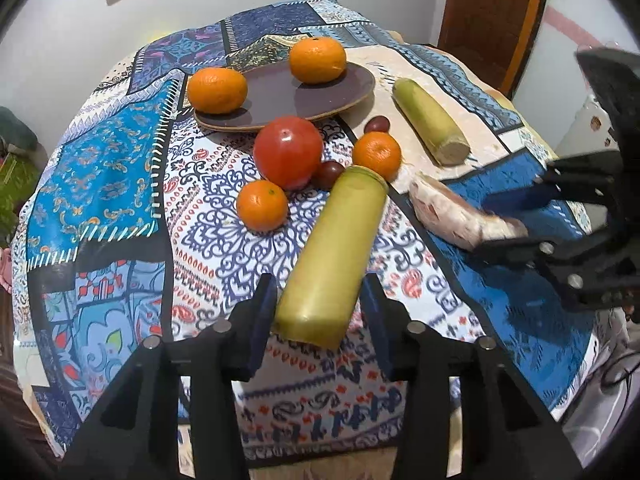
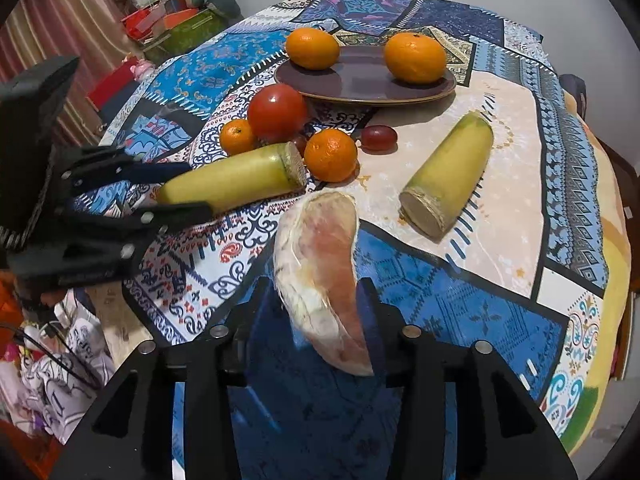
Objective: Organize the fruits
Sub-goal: 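Carry the pomelo and gourd onto the plate and release both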
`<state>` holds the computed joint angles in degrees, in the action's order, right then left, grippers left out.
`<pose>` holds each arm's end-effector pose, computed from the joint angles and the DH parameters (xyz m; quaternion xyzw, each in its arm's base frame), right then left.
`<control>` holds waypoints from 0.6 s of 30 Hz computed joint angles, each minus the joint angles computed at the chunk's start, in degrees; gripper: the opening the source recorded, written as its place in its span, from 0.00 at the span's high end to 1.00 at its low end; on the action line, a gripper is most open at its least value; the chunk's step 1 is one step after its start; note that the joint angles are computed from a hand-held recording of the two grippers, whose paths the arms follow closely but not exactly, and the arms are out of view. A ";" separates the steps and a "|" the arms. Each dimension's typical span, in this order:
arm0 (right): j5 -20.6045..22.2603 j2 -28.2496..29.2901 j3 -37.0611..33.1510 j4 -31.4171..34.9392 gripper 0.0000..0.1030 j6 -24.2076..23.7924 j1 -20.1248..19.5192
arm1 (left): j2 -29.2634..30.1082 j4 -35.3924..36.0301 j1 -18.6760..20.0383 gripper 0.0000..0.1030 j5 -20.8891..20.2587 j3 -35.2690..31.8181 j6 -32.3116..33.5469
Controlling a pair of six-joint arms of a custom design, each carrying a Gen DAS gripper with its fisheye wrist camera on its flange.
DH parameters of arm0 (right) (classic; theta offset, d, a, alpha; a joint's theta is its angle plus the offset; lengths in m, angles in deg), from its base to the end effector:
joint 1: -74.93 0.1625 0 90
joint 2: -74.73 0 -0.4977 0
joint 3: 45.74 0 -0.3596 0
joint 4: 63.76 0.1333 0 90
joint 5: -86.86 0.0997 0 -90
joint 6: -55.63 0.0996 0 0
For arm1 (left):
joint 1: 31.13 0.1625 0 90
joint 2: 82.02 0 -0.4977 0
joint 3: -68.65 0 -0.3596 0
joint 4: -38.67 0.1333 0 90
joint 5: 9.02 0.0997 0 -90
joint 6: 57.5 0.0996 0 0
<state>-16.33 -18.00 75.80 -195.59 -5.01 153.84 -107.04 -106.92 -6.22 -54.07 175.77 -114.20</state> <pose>0.0296 -0.4240 0.4143 0.4018 -0.9016 0.0244 0.1585 -0.4205 -0.4198 -0.0908 0.1532 0.8906 -0.2221 0.3661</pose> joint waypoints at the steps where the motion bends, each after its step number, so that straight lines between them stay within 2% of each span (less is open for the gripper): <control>1: -0.09 0.14 0.11 -0.26 0.59 -0.06 0.09 | -0.23 -0.44 -0.05 0.60 -0.62 0.19 0.29; 6: -1.27 1.48 0.56 -2.13 0.58 -0.05 0.69 | -1.19 -3.47 0.09 0.63 -3.79 1.23 2.22; 11: -0.40 2.77 0.06 -2.28 0.56 0.66 0.52 | -1.38 -5.45 2.30 0.63 -6.75 0.30 3.95; 13: 0.06 3.06 0.21 -2.84 0.55 0.58 0.45 | -0.93 -5.40 2.99 0.63 -6.95 -0.60 4.68; 18: 1.52 2.86 0.24 -3.47 0.60 0.94 -0.20 | 0.99 -2.72 4.36 0.63 -6.35 -4.04 6.17</control>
<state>-14.81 -15.14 76.04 -199.06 -4.07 153.65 -106.05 -109.64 -1.86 -60.42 171.73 -108.03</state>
